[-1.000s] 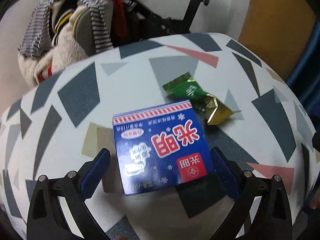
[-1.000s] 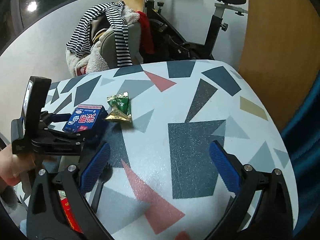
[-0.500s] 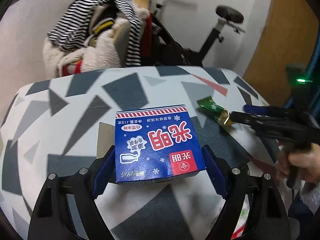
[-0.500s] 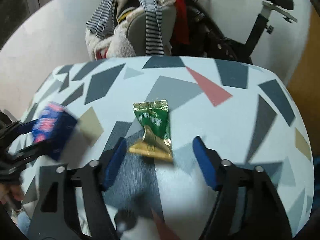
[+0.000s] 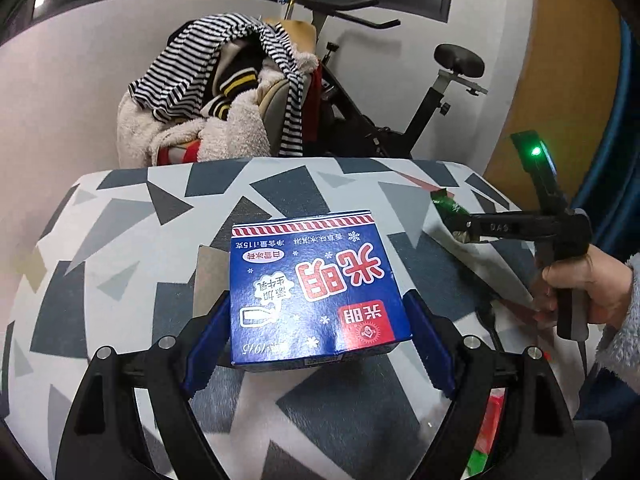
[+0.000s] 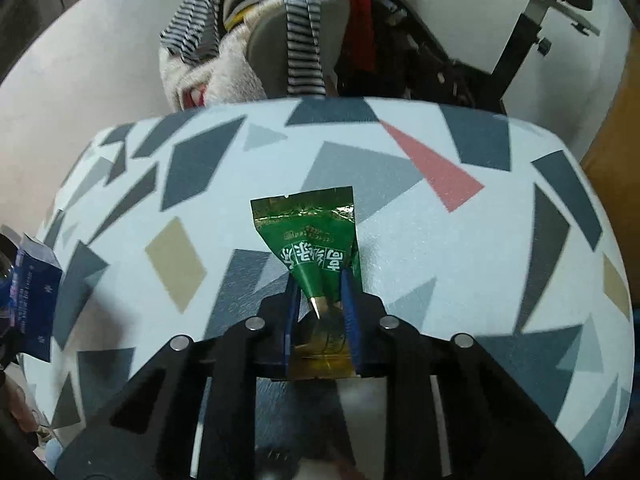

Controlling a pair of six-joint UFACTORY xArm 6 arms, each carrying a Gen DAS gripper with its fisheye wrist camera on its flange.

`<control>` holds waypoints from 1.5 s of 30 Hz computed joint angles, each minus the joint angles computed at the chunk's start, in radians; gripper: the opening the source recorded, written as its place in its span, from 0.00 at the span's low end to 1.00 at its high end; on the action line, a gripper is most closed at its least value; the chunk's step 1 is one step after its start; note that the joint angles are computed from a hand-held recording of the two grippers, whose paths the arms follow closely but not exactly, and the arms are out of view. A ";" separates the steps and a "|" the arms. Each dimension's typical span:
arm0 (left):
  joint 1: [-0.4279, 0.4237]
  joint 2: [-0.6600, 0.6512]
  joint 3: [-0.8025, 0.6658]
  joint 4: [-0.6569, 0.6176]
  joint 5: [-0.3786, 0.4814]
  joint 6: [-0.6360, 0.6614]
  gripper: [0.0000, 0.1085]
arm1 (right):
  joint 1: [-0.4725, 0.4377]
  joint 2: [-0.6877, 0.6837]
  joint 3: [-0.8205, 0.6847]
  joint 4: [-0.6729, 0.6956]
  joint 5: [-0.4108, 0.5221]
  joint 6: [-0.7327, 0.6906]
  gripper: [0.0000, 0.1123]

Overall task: Collect trash
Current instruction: 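Grasp the green-gold candy with the right gripper while the left lifts the blue box, then carry the candy over the brown bin and open the right gripper while the left carries the blue box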

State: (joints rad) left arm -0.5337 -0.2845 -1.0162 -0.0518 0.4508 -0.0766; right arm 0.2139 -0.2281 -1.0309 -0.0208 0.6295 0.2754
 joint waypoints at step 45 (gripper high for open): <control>-0.631 -0.913 0.439 0.626 0.559 -0.748 0.75 | 1.027 -0.938 0.519 -0.590 0.485 0.962 0.19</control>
State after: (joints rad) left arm -1.1645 -1.1971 -0.5769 0.5746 1.0099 -0.8242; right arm 1.2409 -1.1658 -0.5121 -0.6110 1.1141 1.2370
